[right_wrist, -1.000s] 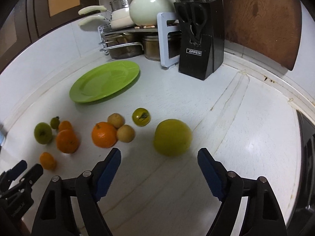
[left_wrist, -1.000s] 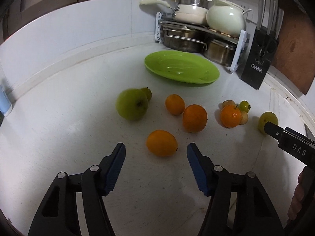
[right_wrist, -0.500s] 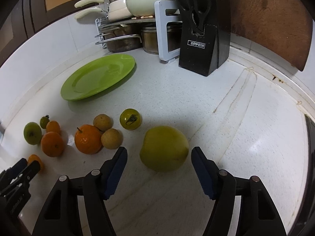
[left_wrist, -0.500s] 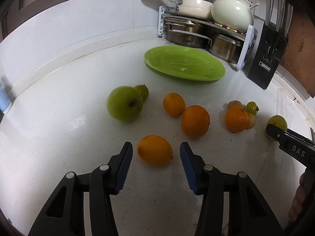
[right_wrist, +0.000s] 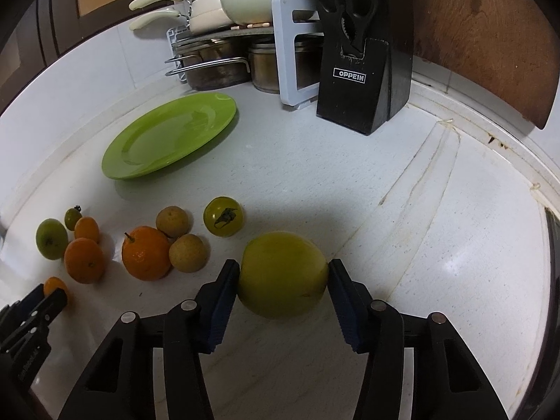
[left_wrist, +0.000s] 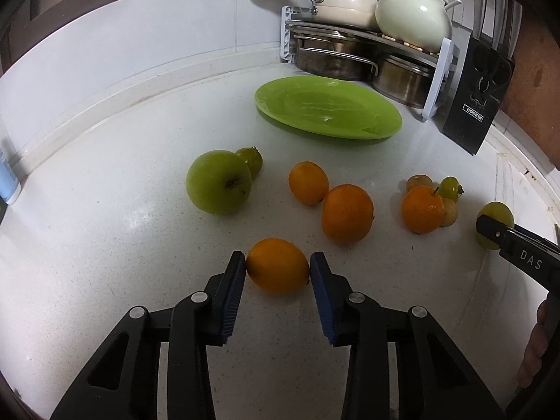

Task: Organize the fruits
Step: 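Grasp the mandarin orange with the left tool while the right tool grasps the yellow-green pear, then carry the orange and pear onto the green plate and open both tools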

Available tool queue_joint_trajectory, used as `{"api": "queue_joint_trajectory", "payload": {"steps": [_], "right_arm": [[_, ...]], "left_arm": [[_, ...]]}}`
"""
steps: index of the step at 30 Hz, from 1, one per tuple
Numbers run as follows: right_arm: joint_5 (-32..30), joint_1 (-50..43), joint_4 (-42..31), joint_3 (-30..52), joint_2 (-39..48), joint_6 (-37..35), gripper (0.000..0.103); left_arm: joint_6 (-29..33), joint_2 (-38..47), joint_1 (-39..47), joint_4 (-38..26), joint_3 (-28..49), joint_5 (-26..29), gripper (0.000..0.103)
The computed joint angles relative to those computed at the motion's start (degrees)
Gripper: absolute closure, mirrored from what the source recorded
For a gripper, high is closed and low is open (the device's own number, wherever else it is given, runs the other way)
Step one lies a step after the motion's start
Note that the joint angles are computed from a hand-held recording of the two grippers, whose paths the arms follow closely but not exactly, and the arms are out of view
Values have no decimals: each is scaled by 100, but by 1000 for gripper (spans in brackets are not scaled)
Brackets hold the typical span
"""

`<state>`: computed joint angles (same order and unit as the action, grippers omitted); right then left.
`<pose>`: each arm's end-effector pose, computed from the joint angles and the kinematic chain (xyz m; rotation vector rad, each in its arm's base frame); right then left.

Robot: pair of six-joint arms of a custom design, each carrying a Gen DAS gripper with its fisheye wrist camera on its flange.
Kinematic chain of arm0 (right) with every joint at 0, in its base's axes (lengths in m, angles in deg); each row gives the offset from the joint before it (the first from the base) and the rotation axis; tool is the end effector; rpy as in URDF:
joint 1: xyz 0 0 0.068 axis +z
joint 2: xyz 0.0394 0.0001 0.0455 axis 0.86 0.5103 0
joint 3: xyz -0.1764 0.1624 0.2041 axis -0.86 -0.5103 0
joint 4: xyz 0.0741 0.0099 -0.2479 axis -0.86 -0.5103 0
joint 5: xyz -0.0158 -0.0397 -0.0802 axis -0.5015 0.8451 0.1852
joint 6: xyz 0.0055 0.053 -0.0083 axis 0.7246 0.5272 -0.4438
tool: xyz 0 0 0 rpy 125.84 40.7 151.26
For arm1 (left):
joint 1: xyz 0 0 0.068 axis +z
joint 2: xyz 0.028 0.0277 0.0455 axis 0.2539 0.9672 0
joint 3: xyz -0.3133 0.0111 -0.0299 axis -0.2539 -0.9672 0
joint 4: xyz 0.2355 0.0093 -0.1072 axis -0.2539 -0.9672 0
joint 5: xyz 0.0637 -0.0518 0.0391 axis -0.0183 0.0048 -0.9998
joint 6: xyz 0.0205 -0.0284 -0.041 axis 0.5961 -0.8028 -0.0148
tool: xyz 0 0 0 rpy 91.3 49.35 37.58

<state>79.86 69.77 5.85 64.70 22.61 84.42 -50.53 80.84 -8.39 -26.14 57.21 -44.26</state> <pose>0.1393 0.0153 0.1399 0.4448 2.3985 -0.0845 0.1619 -0.0653 0.1372 0.2548 2.4436 -0.1282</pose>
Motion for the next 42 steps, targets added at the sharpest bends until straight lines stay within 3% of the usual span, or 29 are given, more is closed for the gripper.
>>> {"api": "queue_joint_trajectory", "payload": {"steps": [10,22,29,42], "right_arm": [[139,275,-518,79,-492,193,51],[827,1242,-1650,753,-1186,628,51],[633,1253,-1331,1020,-912,468,51],[-525,321,-436,1773,338,-462,51]], "left_arm": [[239,-501,30,-343,38,137,66],[1011,-1135,546,-1238,625,852,66],[1425,-1018,904,-1390,1100,1307,66],[1912,108,1155,-1354,2192,1873,66]]}}
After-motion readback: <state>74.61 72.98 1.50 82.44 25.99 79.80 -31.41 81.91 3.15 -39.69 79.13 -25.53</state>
